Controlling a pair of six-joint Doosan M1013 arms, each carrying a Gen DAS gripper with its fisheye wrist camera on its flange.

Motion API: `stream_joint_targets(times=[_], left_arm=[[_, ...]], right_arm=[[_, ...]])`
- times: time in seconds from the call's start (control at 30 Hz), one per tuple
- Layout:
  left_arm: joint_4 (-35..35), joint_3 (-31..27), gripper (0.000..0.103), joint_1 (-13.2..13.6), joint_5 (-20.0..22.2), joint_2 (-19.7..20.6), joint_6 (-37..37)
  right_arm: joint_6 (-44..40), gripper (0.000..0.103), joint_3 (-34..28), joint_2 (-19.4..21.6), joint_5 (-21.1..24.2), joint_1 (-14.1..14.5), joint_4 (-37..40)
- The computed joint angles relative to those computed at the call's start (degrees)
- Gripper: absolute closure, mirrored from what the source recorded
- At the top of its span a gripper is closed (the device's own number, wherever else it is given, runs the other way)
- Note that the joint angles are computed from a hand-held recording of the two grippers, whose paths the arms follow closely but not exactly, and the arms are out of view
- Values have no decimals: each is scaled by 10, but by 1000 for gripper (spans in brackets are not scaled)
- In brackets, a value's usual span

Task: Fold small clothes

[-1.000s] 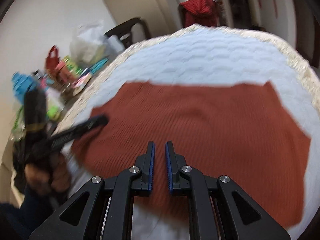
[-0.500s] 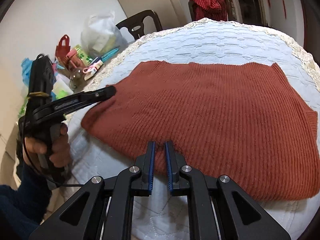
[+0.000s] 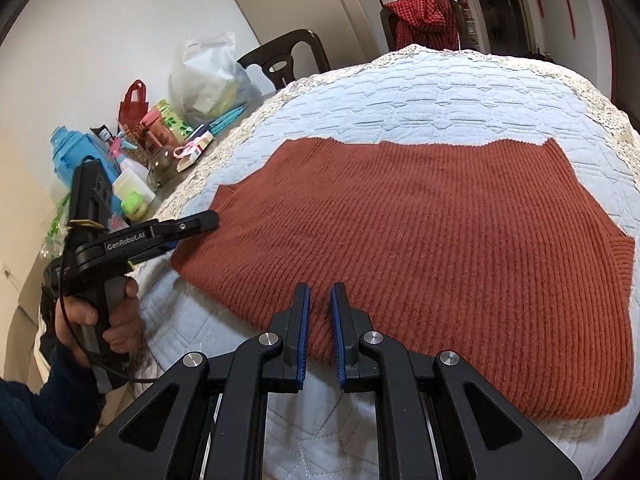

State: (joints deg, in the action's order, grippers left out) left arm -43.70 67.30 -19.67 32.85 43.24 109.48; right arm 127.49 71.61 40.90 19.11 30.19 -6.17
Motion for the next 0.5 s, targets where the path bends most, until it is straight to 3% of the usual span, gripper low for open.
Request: stream_joint_targets(times=[0.13,0.37,0.47,0.5], left_arm=[[5,-1,55,-2,1,0,-9],[-24,21,55,-1,13,-12,16],[6,13,78,-4,10,-10,-10],[-7,10,81,-2,17,-8,-4]], right_arm=[[8,93,-5,3,3,-2,-4],[-74,93,9,-2,-1,-1,74],[-80,93,21,-7,-18,-4,94],[-74,93,25,-9,-24,-4,92]])
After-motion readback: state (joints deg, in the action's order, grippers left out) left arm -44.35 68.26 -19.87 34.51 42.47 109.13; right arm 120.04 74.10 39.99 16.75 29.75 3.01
